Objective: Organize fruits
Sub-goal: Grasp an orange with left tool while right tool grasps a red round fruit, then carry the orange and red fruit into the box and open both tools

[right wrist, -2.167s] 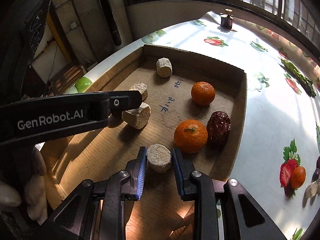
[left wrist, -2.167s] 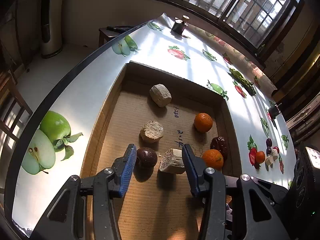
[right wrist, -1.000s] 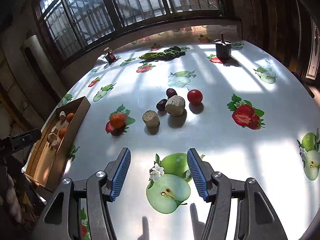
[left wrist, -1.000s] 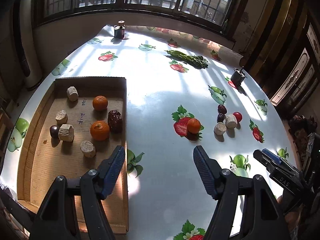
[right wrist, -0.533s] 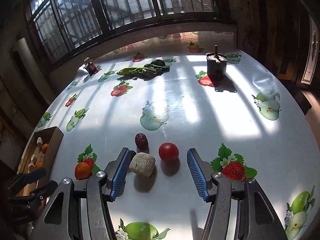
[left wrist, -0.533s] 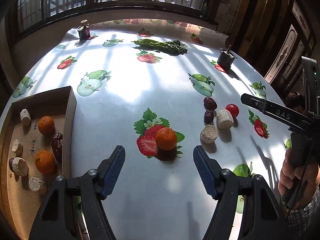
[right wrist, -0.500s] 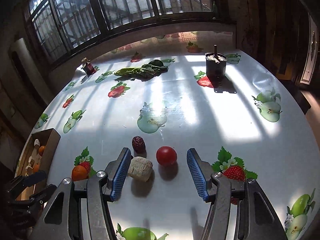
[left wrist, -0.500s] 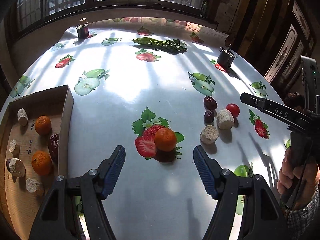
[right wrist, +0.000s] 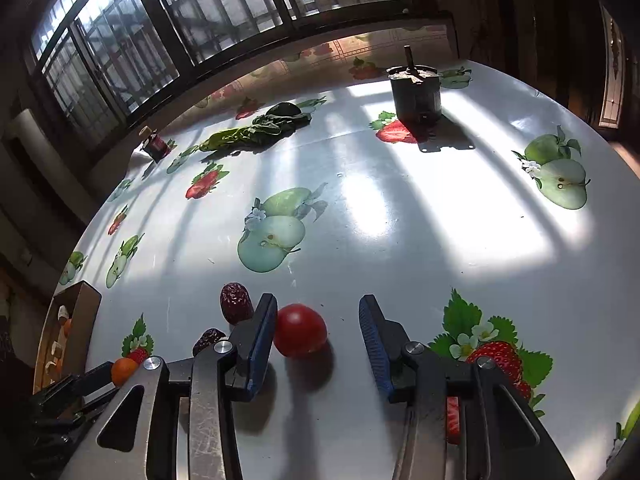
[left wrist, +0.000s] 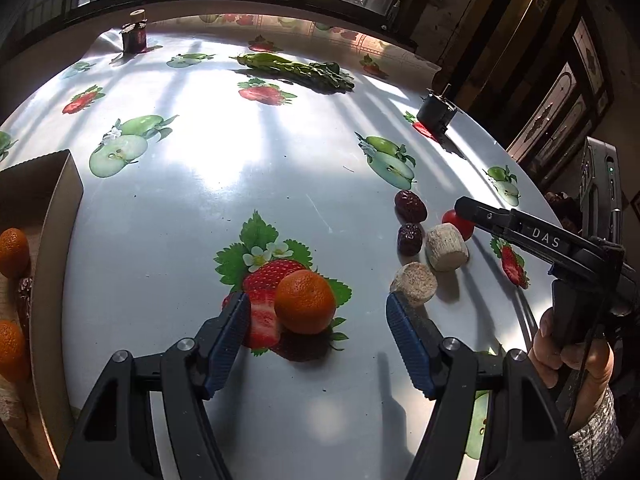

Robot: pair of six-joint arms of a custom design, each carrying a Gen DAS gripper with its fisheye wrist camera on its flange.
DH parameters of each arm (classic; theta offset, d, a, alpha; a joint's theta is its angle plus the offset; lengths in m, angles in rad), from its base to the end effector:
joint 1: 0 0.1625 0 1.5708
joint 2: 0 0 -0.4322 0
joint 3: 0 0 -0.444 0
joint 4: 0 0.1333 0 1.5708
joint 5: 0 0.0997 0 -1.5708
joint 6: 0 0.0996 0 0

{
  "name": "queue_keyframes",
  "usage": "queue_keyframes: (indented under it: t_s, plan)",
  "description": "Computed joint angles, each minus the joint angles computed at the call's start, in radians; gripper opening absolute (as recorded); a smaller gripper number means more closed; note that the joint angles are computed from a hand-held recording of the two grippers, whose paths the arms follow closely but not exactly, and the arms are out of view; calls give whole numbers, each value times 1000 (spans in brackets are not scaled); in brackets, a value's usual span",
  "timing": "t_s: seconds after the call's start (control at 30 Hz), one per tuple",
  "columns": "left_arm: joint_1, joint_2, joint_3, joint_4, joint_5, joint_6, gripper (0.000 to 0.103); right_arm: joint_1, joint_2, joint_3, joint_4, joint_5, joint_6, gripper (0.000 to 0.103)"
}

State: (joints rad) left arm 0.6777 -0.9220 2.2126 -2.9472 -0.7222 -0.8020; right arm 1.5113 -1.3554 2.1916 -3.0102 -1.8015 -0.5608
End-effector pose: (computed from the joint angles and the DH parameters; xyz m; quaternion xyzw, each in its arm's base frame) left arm -0.2504 -0.4686 0.0231 0.0238 0.9103 -0.3342 0.2429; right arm 0.0790 -0.5327 0.2319 0.2021 -0.9274 0.2475 0.1947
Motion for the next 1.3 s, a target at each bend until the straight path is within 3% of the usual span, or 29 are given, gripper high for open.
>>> queue_keyframes:
  t_s: [0.2, 0.4, 0.5, 0.57, 0.6, 1.03, 1.3]
  plan:
    - [6, 14, 6, -69, -3, 44, 69, 11, 18, 0, 16, -6, -25, 46]
    - [-11, 45, -25, 3, 45, 64, 70, 13, 19, 8, -2, -27, -24, 44]
    - [-11, 46, -23, 3, 50, 63, 53, 19, 23, 13, -21, -42, -40, 35]
    - [-8, 42, -18, -15, 42, 64, 33, 23, 29, 15, -32, -58, -52, 33]
    - [-5, 40, -15, -25, 35, 64, 29, 24, 29, 18, -33, -59, -54, 32]
    - [6, 25, 2, -82, 6, 61, 28, 24, 3, 44, -92, -34, -58, 32]
    - [-10, 13, 24, -140, 36, 55, 28, 31, 6, 68, -160, -53, -30, 32]
